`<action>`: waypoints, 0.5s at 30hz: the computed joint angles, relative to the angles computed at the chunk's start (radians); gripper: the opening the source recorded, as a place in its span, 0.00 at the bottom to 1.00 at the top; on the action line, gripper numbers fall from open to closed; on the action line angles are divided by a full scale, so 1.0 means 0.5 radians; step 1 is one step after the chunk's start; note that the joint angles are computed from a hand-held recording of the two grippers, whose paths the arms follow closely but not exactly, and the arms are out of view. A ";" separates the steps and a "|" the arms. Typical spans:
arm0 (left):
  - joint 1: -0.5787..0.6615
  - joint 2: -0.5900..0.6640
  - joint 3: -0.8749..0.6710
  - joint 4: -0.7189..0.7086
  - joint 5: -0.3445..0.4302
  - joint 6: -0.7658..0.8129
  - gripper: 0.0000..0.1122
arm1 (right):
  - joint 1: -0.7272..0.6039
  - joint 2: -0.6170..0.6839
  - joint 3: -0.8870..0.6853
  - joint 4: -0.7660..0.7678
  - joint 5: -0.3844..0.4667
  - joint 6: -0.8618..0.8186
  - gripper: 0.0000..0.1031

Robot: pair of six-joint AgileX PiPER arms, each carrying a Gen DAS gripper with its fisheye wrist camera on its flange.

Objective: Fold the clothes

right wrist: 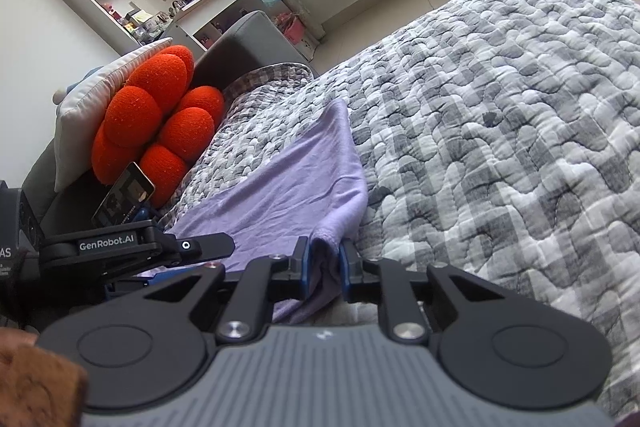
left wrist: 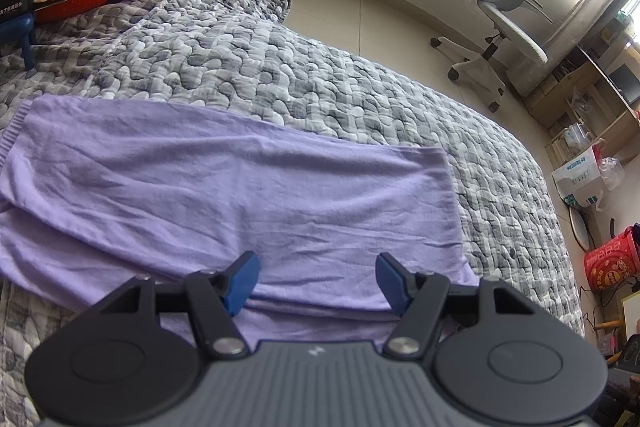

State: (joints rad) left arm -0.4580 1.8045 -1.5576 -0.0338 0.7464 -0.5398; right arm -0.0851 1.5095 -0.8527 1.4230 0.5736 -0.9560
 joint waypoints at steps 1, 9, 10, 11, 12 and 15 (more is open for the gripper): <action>0.005 -0.001 0.001 -0.009 -0.002 0.002 0.59 | 0.000 0.004 -0.001 0.002 0.003 0.006 0.22; 0.014 -0.001 0.007 -0.032 -0.011 0.005 0.59 | -0.019 -0.013 0.050 0.129 0.019 -0.113 0.22; 0.015 0.000 0.007 -0.032 -0.012 0.002 0.59 | -0.024 -0.013 0.053 0.142 0.026 -0.123 0.22; 0.013 0.002 0.007 -0.029 -0.014 -0.002 0.59 | -0.032 -0.010 0.052 0.145 0.037 -0.119 0.22; 0.008 0.005 0.003 -0.020 -0.012 -0.007 0.59 | -0.041 -0.005 0.050 0.144 0.049 -0.113 0.22; -0.013 0.014 -0.013 0.022 0.001 -0.025 0.60 | -0.067 0.008 0.047 0.143 0.071 -0.099 0.22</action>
State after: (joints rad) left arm -0.4645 1.8113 -1.5639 -0.0230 0.7469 -0.5524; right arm -0.1186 1.5133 -0.8292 1.4943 0.6089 -1.0054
